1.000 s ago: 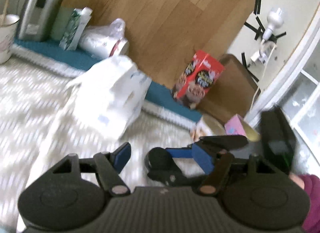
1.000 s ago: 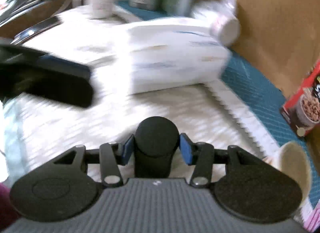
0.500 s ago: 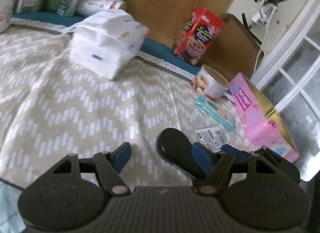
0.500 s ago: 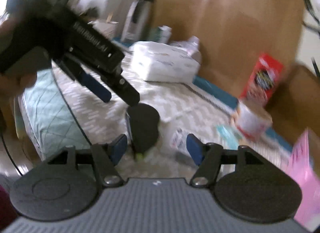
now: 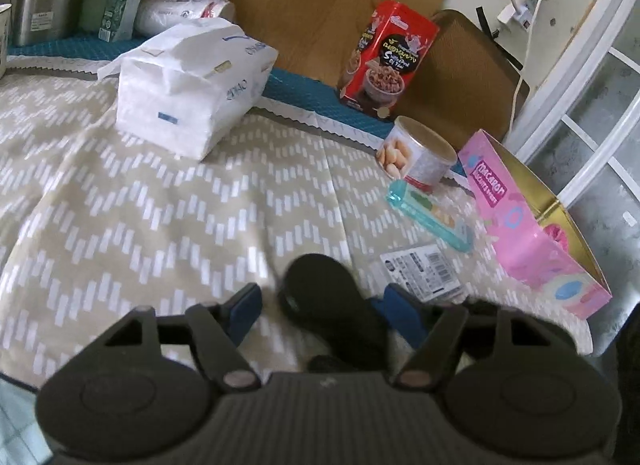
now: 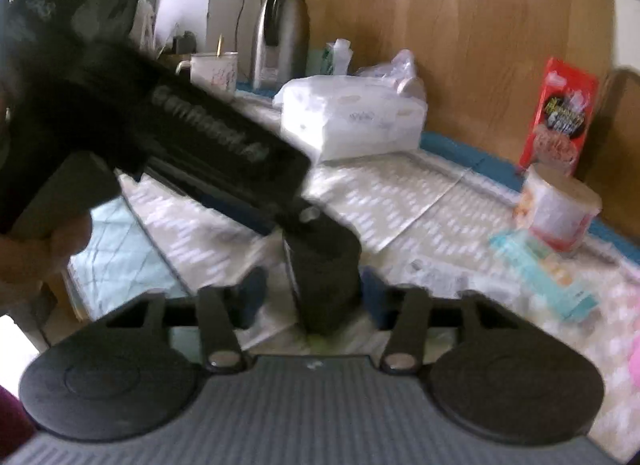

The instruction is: Organize soft objects

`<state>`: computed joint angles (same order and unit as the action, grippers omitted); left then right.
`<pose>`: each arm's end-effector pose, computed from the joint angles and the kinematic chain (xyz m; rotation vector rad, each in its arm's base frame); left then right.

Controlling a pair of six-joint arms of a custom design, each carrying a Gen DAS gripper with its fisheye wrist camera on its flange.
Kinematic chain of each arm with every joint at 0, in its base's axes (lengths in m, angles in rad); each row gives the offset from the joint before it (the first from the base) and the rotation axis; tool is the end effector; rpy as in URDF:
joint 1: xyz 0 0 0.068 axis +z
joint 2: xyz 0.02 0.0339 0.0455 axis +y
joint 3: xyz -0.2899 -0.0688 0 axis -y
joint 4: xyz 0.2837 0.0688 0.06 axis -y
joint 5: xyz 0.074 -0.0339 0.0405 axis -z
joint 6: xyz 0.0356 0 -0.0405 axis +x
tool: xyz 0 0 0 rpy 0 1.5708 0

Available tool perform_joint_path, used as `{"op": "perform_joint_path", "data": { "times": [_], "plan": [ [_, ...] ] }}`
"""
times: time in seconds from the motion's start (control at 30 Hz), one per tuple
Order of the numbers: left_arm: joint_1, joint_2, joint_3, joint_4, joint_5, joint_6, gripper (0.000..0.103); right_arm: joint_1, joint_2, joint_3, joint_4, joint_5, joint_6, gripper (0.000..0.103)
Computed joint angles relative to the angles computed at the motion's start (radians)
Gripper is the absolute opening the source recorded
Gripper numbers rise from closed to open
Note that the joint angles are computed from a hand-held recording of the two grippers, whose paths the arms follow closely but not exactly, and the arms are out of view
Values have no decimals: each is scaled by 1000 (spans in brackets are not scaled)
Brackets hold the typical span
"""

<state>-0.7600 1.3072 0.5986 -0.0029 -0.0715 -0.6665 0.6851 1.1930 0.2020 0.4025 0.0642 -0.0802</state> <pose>0.2061 -0.1923 0.1828 0.0719 2.3685 -0.6462 0.1639 0.1310 0.1177 -0.7760 2.0278 0.2793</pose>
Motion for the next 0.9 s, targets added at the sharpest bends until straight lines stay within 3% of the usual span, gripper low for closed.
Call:
{"op": "perform_joint_path", "data": {
  "times": [0.17,0.2,0.37,0.57,0.67,0.77,0.9],
  "plan": [
    [-25,-15,-14,6,17,-38,67,11,-92,-67,-3,-5,59,48],
    [-38,-10,-12,8,-2,-40,64,9,-96,-76,11,-8,74,39],
    [-72,10,30,-24,-64,-22,44,53,-103,-109,79,86,126,39],
    [-131,107,215,-25,-50,85,44,-13,-479,-169,-84,170,65,39],
    [-159,247,379,-15,-12,139,44,-159,-693,-184,-208,149,-4,39],
    [-190,403,560,-26,36,185,43,-425,-852,-179,-331,4,-17,39],
    [-228,611,829,-85,99,236,42,-778,-818,-165,-289,-203,-28,40]
  ]
}}
